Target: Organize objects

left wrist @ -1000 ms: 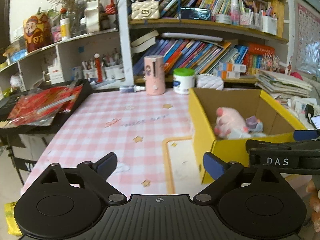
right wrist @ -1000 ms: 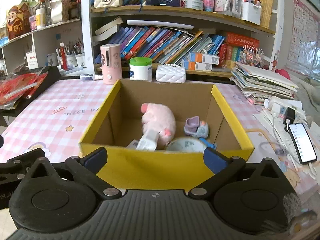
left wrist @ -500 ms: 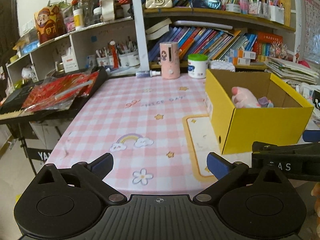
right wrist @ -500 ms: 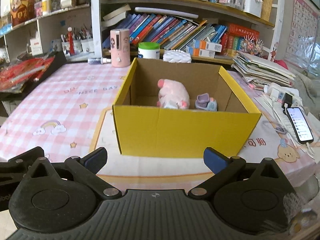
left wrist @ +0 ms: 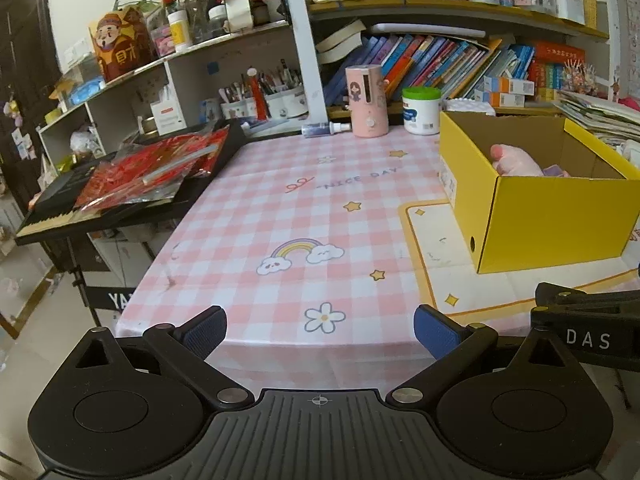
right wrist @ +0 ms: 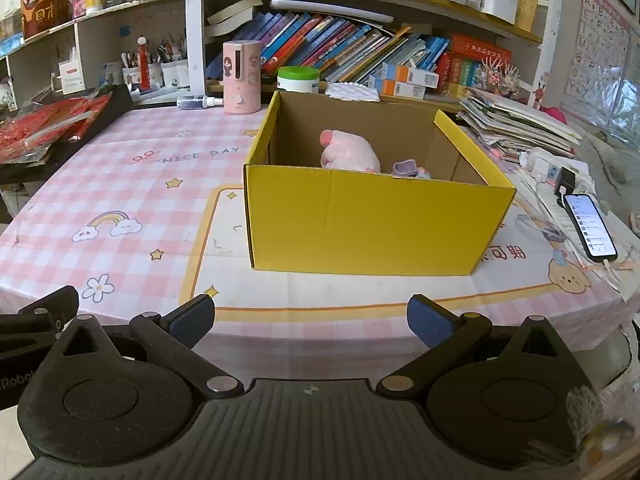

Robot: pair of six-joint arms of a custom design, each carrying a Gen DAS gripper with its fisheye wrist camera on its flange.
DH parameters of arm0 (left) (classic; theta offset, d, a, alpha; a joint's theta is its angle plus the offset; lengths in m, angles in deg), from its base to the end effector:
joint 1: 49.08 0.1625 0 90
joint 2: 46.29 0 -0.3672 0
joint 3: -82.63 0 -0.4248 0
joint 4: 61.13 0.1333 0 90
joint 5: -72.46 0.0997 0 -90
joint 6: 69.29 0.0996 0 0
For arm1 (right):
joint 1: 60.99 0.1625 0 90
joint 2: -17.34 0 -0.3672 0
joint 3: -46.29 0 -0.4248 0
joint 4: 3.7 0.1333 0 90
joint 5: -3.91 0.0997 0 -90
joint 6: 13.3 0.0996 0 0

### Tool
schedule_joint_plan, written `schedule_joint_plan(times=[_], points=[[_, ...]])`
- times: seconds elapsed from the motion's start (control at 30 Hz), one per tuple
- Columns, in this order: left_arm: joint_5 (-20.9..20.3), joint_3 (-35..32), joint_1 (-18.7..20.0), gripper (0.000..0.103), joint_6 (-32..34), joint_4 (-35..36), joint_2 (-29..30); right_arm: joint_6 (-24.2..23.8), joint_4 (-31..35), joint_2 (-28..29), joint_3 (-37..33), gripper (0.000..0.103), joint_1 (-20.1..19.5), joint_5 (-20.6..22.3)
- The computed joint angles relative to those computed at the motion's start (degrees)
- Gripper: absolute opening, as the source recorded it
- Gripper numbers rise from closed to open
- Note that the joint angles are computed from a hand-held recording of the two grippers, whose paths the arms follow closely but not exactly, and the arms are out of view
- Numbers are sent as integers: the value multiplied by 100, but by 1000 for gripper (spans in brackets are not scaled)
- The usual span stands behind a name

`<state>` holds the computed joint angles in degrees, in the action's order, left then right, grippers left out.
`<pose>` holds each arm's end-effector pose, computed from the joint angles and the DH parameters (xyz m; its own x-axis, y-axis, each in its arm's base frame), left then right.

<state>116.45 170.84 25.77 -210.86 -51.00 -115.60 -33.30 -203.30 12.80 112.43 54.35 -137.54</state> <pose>0.0557 -0.5784 0.2477 -0.5751 -0.0423 -0.8170 0.6182 0.6315 -0.4679 0.3415 -0.5917 -0.1496 -0.6651 0.0361 0.7459 -0.5468 0.6567 -0.5193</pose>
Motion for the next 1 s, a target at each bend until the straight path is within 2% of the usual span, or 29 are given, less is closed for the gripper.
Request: schedule_joint_plan(times=[0.33,1.0], points=[[-220,118,-46,101,-108,-39,-65,49,-17,84,-20,103,87,-251],[-287,33,-24,101,-439,150,-13,105,25,86,-19,103,92,-263]])
